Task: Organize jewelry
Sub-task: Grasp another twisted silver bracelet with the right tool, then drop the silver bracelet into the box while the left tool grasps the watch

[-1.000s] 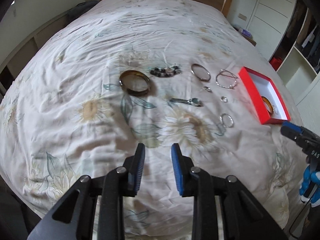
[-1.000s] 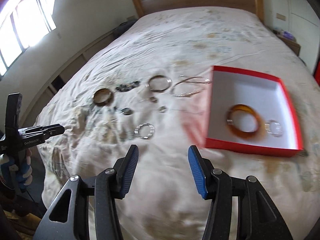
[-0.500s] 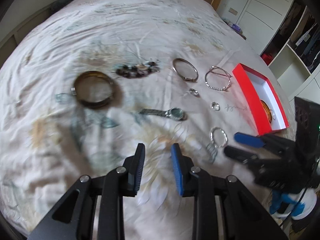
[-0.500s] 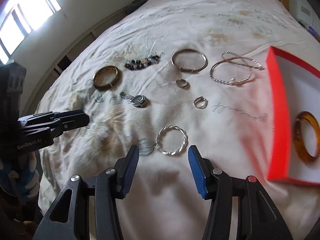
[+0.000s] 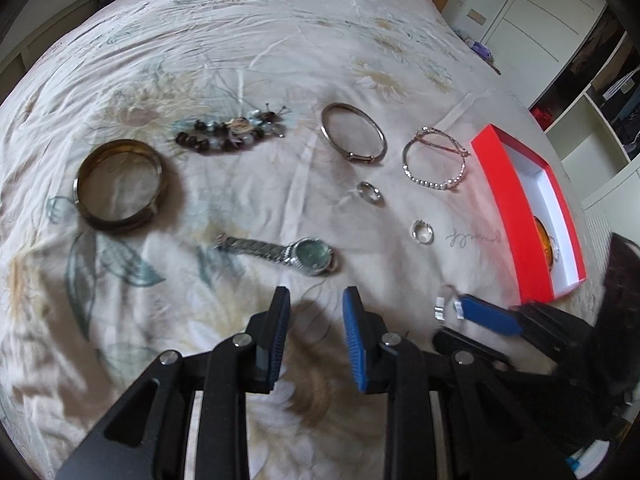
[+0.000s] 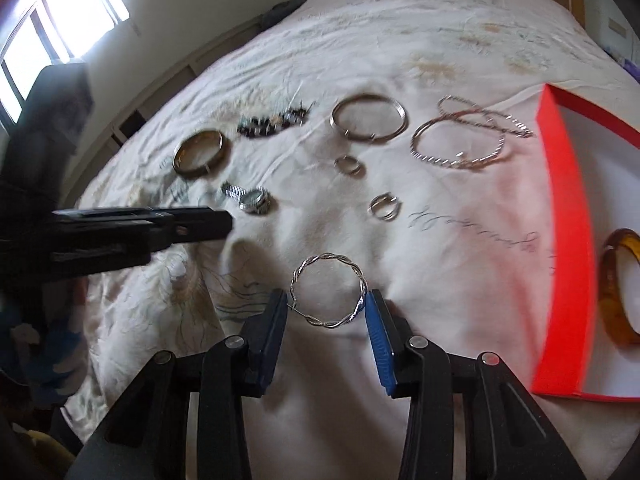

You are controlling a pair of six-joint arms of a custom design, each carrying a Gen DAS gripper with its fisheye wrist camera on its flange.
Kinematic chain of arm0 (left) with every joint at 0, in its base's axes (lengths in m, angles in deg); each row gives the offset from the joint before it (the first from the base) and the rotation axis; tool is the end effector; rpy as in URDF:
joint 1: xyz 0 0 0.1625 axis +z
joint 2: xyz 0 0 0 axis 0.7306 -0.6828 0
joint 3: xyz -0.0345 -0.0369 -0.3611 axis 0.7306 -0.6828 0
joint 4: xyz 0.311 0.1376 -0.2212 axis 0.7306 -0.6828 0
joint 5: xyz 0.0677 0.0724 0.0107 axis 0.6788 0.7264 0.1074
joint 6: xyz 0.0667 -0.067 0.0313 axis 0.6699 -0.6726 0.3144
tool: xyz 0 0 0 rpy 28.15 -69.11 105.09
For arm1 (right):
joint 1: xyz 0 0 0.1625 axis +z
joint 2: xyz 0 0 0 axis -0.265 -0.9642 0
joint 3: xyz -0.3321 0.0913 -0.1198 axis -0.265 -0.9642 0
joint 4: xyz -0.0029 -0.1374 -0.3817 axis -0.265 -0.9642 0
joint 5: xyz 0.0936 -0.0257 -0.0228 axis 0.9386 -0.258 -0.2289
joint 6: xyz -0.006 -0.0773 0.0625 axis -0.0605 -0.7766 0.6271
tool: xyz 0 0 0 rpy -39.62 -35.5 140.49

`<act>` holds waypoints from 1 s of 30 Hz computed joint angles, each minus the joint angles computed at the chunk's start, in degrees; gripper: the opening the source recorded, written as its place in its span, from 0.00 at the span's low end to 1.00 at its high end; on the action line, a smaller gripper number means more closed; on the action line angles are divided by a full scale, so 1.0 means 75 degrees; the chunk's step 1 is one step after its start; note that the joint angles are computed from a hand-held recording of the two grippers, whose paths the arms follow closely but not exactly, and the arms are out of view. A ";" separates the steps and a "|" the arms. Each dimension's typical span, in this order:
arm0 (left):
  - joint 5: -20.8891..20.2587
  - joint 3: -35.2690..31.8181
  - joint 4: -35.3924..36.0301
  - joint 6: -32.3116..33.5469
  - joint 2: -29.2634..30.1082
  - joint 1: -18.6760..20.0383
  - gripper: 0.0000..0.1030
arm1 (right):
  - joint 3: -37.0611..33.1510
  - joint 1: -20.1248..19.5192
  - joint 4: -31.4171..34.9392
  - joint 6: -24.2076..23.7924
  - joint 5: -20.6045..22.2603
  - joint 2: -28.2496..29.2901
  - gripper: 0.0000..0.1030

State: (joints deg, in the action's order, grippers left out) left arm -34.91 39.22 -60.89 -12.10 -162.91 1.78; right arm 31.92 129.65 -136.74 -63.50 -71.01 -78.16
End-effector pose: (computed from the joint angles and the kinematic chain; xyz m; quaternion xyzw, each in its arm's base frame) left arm -0.1935 -0.5126 0.3023 0.1075 0.9431 -0.1698 0.2650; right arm 0.3198 -0.4723 0.1254 0.2178 -0.9489 0.1676 0.1551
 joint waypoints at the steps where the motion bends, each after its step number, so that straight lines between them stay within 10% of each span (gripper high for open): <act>1: 0.0024 -0.0053 -0.0018 -0.0074 0.0111 0.0019 0.25 | 0.0031 -0.0011 -0.0025 -0.0019 0.0046 -0.0094 0.39; 14: 0.0874 -0.0511 0.0073 -0.1360 0.1001 0.0287 0.23 | 0.0586 -0.0179 -0.0537 -0.0416 0.0188 -0.1380 0.39; 30: 0.0893 -0.0333 -0.1434 0.0161 0.1042 -0.0655 0.00 | 0.0760 -0.1037 -0.0904 -0.0775 -0.0544 -0.2360 0.39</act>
